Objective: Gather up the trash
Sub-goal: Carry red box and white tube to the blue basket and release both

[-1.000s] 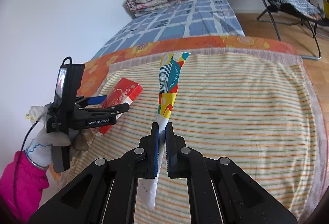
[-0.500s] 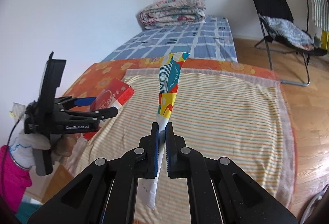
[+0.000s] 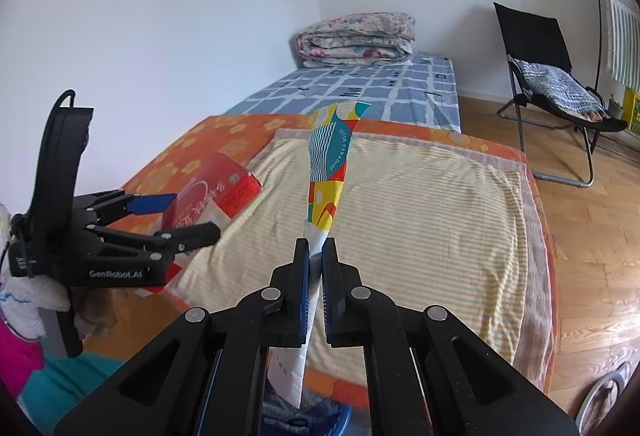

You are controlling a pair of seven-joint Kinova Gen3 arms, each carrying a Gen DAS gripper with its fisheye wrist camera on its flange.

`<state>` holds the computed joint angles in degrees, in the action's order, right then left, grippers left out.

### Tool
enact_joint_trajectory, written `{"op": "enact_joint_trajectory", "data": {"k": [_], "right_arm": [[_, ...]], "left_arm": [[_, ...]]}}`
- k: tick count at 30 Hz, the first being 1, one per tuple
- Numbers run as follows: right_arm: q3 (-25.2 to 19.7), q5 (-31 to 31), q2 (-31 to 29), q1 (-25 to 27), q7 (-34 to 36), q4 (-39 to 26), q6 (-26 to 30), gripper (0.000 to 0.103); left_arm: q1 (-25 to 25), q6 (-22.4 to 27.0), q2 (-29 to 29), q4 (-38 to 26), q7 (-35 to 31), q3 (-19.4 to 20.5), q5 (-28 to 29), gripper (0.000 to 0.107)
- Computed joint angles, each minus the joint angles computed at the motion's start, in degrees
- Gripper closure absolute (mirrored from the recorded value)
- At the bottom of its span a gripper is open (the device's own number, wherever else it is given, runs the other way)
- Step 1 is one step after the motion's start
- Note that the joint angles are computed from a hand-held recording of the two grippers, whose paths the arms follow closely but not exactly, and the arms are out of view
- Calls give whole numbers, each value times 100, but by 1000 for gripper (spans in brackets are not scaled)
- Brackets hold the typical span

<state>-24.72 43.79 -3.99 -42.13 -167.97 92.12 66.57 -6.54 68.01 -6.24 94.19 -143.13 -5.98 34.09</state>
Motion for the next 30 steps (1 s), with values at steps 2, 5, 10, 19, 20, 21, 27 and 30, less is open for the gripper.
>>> {"op": "enact_joint_trajectory", "data": {"k": [2, 5, 10, 19, 20, 21, 27, 30], "right_arm": [[-95, 43, 11, -83, -90, 44, 74, 99], [-190, 43, 46, -230, -206, 131, 151, 99], [-272, 79, 111, -491, -507, 283, 281, 99], [-236, -63, 293, -854, -860, 559, 340, 99], [-236, -56, 338, -913, -891, 565, 384, 99], [-219, -63, 380, -965, -905, 575, 403, 99], [-53, -161, 544, -1188, -977, 663, 329, 99], [12, -214, 608, -1256, -988, 680, 290, 99]], "left_arm": [[-50, 100, -128, 204, -122, -110, 41, 26], [-131, 255, -244, 500, -260, -259, 26, 26], [-250, 299, -398, 995, -539, -409, -171, 26], [-272, 261, -532, 1656, -862, -406, -757, 26], [-271, 253, -542, 1723, -880, -396, -817, 26], [-266, 235, -540, 1815, -883, -367, -912, 26], [-174, 78, -562, 2277, -844, -184, -1367, 26], [-106, -3, -520, 2445, -773, -111, -1521, 26]]}}
